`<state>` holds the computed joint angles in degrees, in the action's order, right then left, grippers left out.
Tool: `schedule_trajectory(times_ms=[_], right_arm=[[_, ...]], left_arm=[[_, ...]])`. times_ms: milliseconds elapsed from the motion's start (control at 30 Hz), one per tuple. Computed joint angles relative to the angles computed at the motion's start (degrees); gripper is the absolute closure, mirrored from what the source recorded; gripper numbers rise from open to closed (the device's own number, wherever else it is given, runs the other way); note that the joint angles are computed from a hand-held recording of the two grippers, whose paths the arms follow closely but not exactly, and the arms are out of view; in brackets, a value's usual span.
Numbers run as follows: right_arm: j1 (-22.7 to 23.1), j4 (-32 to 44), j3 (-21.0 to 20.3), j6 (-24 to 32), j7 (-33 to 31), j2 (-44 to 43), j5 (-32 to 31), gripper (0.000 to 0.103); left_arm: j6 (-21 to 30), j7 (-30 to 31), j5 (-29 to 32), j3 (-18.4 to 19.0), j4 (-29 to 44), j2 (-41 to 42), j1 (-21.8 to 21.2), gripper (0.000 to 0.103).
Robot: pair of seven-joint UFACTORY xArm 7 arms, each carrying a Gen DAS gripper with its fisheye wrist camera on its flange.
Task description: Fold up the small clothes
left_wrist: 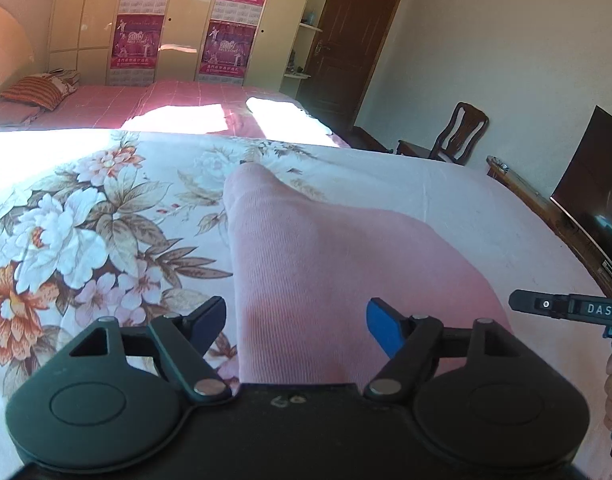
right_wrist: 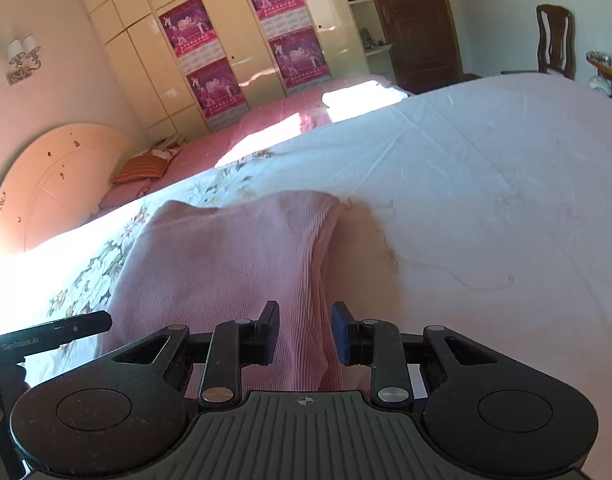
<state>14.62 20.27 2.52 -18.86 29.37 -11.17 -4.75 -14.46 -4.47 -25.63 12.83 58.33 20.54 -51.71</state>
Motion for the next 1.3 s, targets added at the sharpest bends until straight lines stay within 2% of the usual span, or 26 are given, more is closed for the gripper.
schedule_trajectory(times_ms=[33, 67, 133, 167, 233, 300, 367, 433, 500, 533, 567, 633, 700, 733, 800, 833, 867, 967, 1000, 1100, 1300], right_arm=[[-1.7, 1.7, 2.3, -0.1, -1.8, 1.6, 2.0, 0.074], [-3.4, 3.8, 5.1, -0.8, -4.6, 3.9, 5.2, 0.074], [-4.3, 7.4, 7.5, -1.0, -9.9, 7.7, 10.4, 0.075], [-3.9, 9.4, 7.6, -0.8, -11.8, 9.7, 12.2, 0.075], [-2.7, 13.2, 6.3, -0.3, -12.8, 13.3, 12.4, 0.075], [1.7, 17.5, 3.6, 0.1, -20.1, 17.0, 19.5, 0.075], [4.5, 22.0, 1.0, 1.0, -23.4, 21.1, 22.0, 0.075], [4.1, 24.9, 0.7, 1.8, -22.3, 24.3, 20.9, 0.075], [7.4, 26.7, -2.6, 2.1, -23.1, 26.8, 22.3, 0.075], [7.7, 27.2, -3.0, 2.3, -23.1, 27.9, 22.2, 0.075], [5.8, 27.2, -1.6, 2.6, -21.8, 28.7, 19.8, 0.075], [6.5, 26.9, -2.4, 1.3, -22.6, 29.4, 19.0, 0.075], [2.0, 26.2, 1.2, 1.1, -19.9, 28.2, 16.1, 0.074], [1.1, 25.6, 1.7, -1.2, -18.6, 27.9, 14.8, 0.074], [3.9, 26.6, -0.8, -0.4, -20.7, 28.5, 16.4, 0.075], [6.0, 27.5, -2.8, 1.3, -22.4, 29.3, 17.6, 0.075], [5.8, 28.0, -2.9, 1.4, -22.5, 30.4, 17.2, 0.074], [0.0, 28.0, 1.7, 1.1, -18.9, 30.7, 13.3, 0.074], [0.2, 27.8, 1.4, 1.7, -18.8, 30.2, 12.9, 0.074], [4.7, 26.1, -2.2, 1.0, -20.3, 27.8, 15.0, 0.074], [5.3, 20.2, -0.6, -1.1, -21.8, 21.8, 16.5, 0.074]], left_arm=[[0.4, 0.0, 0.4, -0.3, 1.6, 0.9, 0.6, 0.039], [0.5, -0.3, 1.4, -1.2, 3.5, 2.1, 1.9, 0.042], [1.8, -1.1, 3.3, -2.0, 7.3, 4.6, 3.6, 0.047], [3.1, -1.6, 3.9, -0.3, 9.7, 6.4, 2.6, 0.048], [4.8, -2.8, 5.7, 0.4, 13.6, 9.4, 3.3, 0.049], [7.1, -4.0, 7.4, 2.3, 17.4, 12.4, 2.9, 0.049], [10.2, -5.6, 8.8, 2.5, 20.7, 14.7, 4.1, 0.049], [11.8, -7.8, 8.9, 0.8, 22.3, 16.1, 6.7, 0.047], [10.2, -8.8, 9.5, -2.1, 21.6, 16.3, 9.6, 0.045], [9.4, -9.3, 10.1, -2.7, 21.2, 16.3, 10.2, 0.044], [9.1, -9.8, 10.9, -2.5, 21.0, 16.4, 10.1, 0.044], [9.8, -11.3, 12.3, -0.7, 21.0, 16.1, 8.8, 0.044], [8.3, -13.1, 13.6, 1.9, 20.6, 15.6, 6.4, 0.046], [7.3, -13.9, 14.4, 3.4, 20.5, 15.8, 5.0, 0.046], [8.0, -15.0, 15.9, 3.1, 22.1, 16.5, 5.5, 0.043], [10.3, -15.7, 16.7, 3.2, 24.0, 17.8, 5.7, 0.043], [12.1, -16.6, 17.4, 4.1, 25.5, 19.0, 5.3, 0.043], [12.7, -18.4, 19.3, 3.3, 26.4, 20.0, 6.7, 0.039], [13.1, -18.9, 19.9, 3.1, 26.5, 19.9, 7.0, 0.039], [12.4, -21.7, 22.1, 5.9, 24.3, 18.3, 4.6, 0.041], [9.7, -26.2, 26.2, 12.3, 16.3, 13.0, -2.5, 0.037]])
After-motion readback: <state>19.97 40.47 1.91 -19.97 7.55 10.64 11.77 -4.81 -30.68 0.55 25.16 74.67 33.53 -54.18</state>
